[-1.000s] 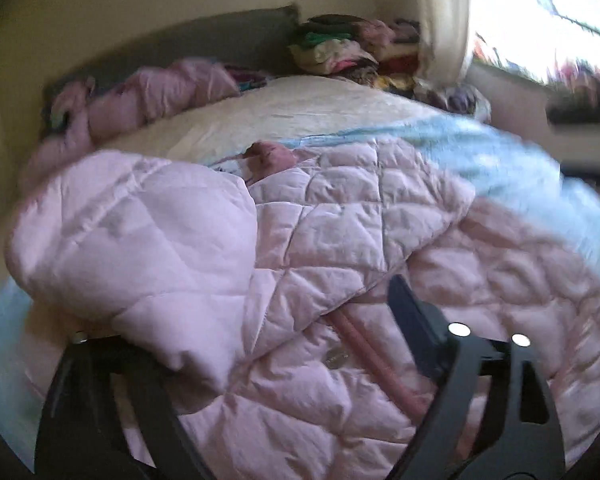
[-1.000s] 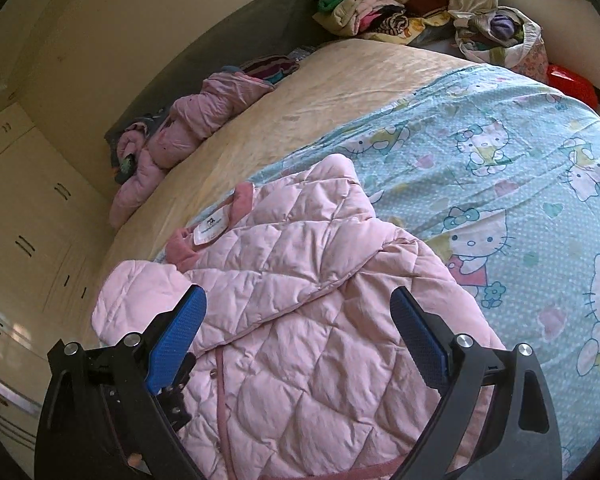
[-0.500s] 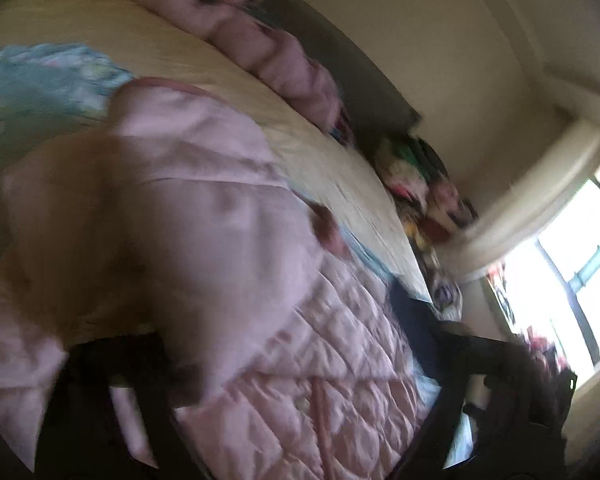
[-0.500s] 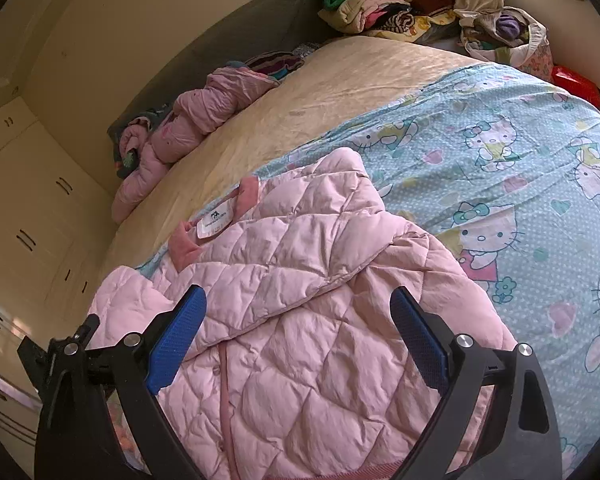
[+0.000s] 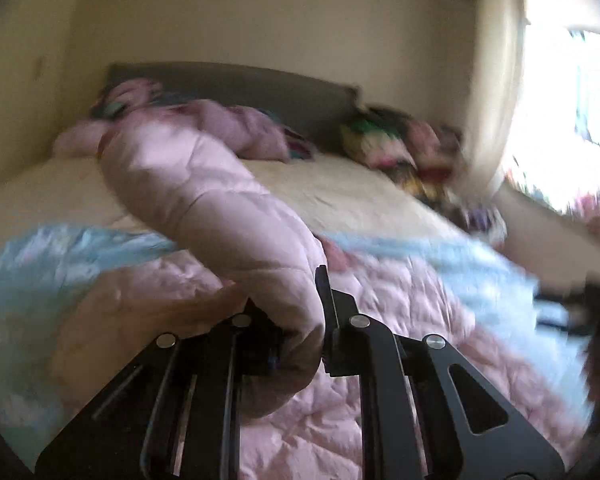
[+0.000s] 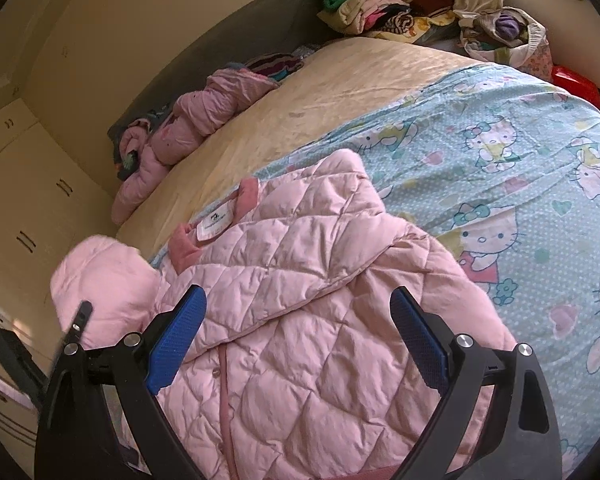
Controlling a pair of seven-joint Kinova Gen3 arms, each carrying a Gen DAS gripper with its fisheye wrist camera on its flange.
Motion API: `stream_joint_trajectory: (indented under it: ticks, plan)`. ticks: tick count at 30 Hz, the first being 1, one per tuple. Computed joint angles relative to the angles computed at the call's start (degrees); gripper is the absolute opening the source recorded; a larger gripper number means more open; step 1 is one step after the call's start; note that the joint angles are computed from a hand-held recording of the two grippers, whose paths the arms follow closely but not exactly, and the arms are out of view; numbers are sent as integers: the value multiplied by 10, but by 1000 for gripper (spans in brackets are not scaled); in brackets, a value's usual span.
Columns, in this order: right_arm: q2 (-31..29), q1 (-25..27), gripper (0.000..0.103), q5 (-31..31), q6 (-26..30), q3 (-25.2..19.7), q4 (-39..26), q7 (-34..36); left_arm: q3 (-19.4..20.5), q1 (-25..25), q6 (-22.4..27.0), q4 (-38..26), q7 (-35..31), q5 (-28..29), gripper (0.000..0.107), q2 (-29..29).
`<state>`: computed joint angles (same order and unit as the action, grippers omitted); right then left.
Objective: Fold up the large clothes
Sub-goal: 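Carry the held pink sleeve across the jacket body with the left tool, then lay the sleeve onto the jacket body and open the left tool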
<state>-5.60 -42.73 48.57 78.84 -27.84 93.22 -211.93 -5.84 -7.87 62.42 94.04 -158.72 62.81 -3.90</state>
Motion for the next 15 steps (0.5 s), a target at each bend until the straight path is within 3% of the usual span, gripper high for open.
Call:
stream_joint_trajectory:
  ticks: [2, 6, 9, 12, 15]
  plan:
    - [-6, 1, 92, 0, 3, -1, 4, -8, 15, 13, 6, -7, -3, -38, 8, 6]
    - [-18, 9, 92, -3, 7, -6, 12, -20, 52, 39, -27, 9, -31, -115, 8, -2]
    - [-25, 19, 92, -6, 1, -12, 17, -23, 45, 60, -22, 16, -59, -139, 8, 1]
    - [-24, 25, 92, -4, 6, -20, 16, -25, 52, 74, -56, 33, -112, -165, 10, -12]
    - [-27, 28, 92, -7, 0, -21, 19, -26, 41, 78, -42, 26, -100, -166, 11, -2]
